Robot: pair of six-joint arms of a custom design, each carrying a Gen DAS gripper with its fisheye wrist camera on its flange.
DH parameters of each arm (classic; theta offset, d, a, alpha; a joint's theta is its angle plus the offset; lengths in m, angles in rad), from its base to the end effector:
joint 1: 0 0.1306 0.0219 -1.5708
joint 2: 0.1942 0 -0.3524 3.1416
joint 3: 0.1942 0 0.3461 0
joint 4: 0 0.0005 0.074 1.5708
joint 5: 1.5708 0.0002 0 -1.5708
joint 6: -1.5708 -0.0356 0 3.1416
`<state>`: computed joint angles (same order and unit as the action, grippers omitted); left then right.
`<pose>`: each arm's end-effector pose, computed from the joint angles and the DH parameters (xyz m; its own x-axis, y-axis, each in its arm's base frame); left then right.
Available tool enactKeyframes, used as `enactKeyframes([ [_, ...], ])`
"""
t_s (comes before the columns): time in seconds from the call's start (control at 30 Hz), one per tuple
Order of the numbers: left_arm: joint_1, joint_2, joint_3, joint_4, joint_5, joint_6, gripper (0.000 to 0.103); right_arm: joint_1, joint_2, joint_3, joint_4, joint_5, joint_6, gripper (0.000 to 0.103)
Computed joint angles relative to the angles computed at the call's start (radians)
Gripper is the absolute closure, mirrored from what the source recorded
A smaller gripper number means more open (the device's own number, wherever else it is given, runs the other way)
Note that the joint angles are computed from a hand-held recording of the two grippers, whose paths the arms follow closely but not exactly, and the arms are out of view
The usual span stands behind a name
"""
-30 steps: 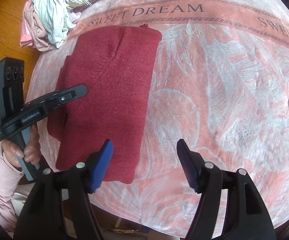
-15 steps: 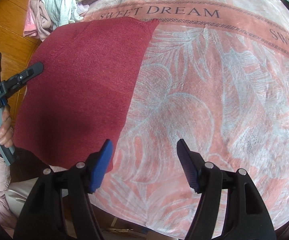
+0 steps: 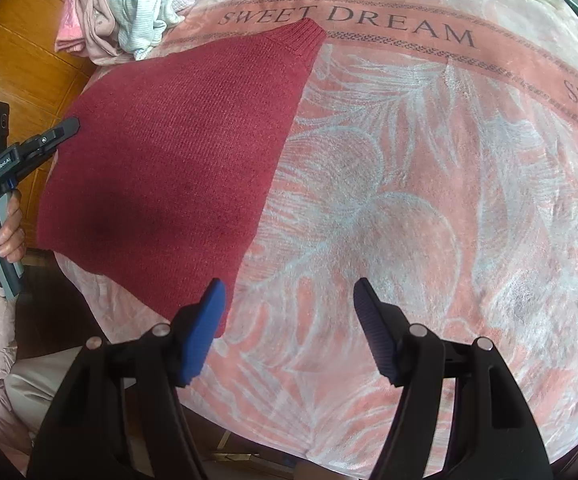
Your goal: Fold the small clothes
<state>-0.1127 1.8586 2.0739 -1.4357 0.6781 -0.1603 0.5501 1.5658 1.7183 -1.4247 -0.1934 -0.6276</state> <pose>0.5520 -0.0855 0.4212 -0.8732 0.2239 -0.4329 0.4467 0.7231 -0.5269 0.3906 0.2470 0.4251 -0.9890 0.0695 -0.1303 0.0242 0.9466 0.3214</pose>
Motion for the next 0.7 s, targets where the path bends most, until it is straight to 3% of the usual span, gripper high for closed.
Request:
enactKeyframes([
  [0.3, 0.009, 0.025, -0.171, 0.074, -0.18, -0.051, 0.087, 0.054, 0.086, 0.09, -0.031, 0.006, 0.017, 0.036],
  [0.4, 0.004, 0.009, -0.209, 0.112, -0.195, -0.053, 0.086, 0.072, 0.113, 0.113, -0.039, 0.007, 0.02, 0.036],
  [0.53, 0.004, 0.0, -0.197, 0.102, -0.207, -0.063, 0.083, 0.087, 0.132, 0.122, -0.022, -0.001, 0.019, 0.036],
  [0.63, 0.012, -0.016, -0.181, 0.07, -0.23, -0.073, 0.072, 0.097, 0.127, 0.102, 0.007, -0.007, 0.014, 0.036],
  [0.67, 0.018, -0.02, -0.17, 0.051, -0.225, -0.082, 0.065, 0.099, 0.123, 0.092, 0.015, -0.006, 0.01, 0.036],
  [0.7, 0.03, -0.025, -0.154, 0.016, -0.198, -0.095, 0.052, 0.102, 0.118, 0.08, 0.022, -0.001, 0.004, 0.035],
])
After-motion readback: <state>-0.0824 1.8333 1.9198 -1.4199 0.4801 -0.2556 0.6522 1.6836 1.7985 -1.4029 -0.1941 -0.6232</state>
